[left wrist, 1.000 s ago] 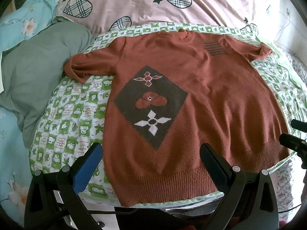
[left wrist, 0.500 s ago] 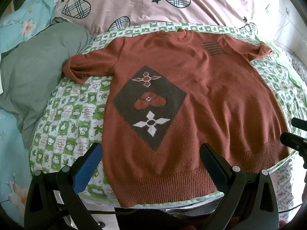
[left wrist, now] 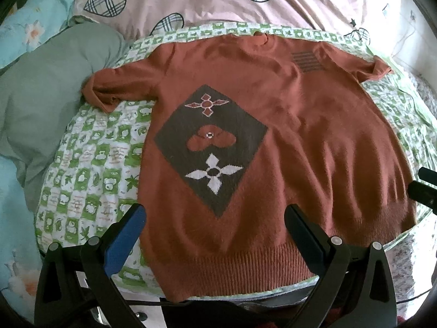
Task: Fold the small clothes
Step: 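Move both tools over the flat orange sweater toward its sleeves, then grasp the sweater sleeve cuff with the right tool and lift it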
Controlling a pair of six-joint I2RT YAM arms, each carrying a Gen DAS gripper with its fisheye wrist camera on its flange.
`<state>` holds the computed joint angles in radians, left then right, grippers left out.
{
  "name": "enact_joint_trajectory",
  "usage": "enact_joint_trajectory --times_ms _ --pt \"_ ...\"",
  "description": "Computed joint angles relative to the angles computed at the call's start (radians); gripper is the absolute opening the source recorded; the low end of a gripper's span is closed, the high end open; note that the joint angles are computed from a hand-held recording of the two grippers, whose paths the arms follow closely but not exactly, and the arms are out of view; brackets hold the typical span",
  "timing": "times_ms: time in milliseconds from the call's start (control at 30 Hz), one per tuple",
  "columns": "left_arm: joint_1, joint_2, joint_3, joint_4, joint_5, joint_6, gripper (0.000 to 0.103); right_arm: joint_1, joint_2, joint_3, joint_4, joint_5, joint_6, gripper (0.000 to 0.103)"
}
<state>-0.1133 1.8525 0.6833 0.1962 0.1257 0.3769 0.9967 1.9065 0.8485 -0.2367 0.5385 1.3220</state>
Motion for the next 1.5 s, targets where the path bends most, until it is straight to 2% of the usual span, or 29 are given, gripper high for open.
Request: enact_joint_trajectory --times_ms 233,400,467,533,667,800,867,1000,1033,1100,1133,1233,1333,1400,1433,1467,1500 --pt "-0.010 0.072 0.095 -0.038 -0.014 -0.030 0.101 -0.055 -0.070 -0.144 0.119 0.099 -0.014 0.103" --pt "-0.035 0.134 0.179 -0.080 -0.035 -0.057 0.101 -0.132 -0.153 -0.303 0.340 0.086 -0.052 0.103" --pt "-0.048 0.160 0.218 -0.103 -0.043 -0.062 0.101 -0.181 -0.184 -0.355 0.413 0.058 -0.083 0.103" --pt "-0.058 0.180 0.246 -0.097 -0.050 -0.069 0.101 -0.243 -0.228 -0.396 0.434 0.026 -0.115 0.103" --pt "-0.076 0.233 0.337 -0.139 -0.049 -0.095 0.101 -0.435 -0.332 -0.510 0.551 -0.049 -0.213 0.103" --pt "-0.094 0.287 0.428 -0.206 -0.026 -0.131 0.101 -0.743 -0.434 -0.623 0.719 -0.182 -0.375 0.103" --pt "-0.111 0.309 0.454 -0.224 -0.026 -0.139 0.101 -0.933 -0.437 -0.646 0.825 -0.283 -0.472 0.102" --pt "-0.145 0.353 0.493 -0.245 -0.036 -0.144 0.101 -1.307 -0.309 -0.558 0.931 -0.509 -0.570 0.084" --pt "-0.155 0.367 0.505 -0.250 -0.043 -0.145 0.101 -1.361 -0.256 -0.518 0.946 -0.535 -0.580 0.078" --pt "-0.171 0.393 0.533 -0.266 -0.048 -0.146 0.101 -1.478 -0.156 -0.416 0.933 -0.590 -0.608 0.071" --pt "-0.178 0.407 0.546 -0.272 -0.053 -0.147 0.101 -1.512 -0.099 -0.359 0.919 -0.606 -0.612 0.065" --pt "-0.195 0.451 0.594 -0.294 -0.071 -0.153 0.101 -1.613 0.027 -0.218 0.880 -0.679 -0.607 0.059" --pt "-0.209 0.498 0.665 -0.353 -0.079 -0.170 0.101 -1.644 0.124 -0.078 0.798 -0.655 -0.624 0.054" --pt "-0.212 0.534 0.719 -0.392 -0.098 -0.168 0.101 -1.665 0.173 -0.019 0.789 -0.659 -0.636 0.050" --pt "-0.215 0.546 0.736 -0.403 -0.099 -0.171 0.101 -1.679 0.197 0.004 0.793 -0.676 -0.629 0.037" --pt "-0.215 0.553 0.747 -0.416 -0.100 -0.170 0.101 -1.686 0.209 0.012 0.793 -0.684 -0.625 0.027" --pt "-0.220 0.553 0.748 -0.412 -0.090 -0.176 0.101 -1.695 0.211 0.022 0.789 -0.699 -0.628 0.011"
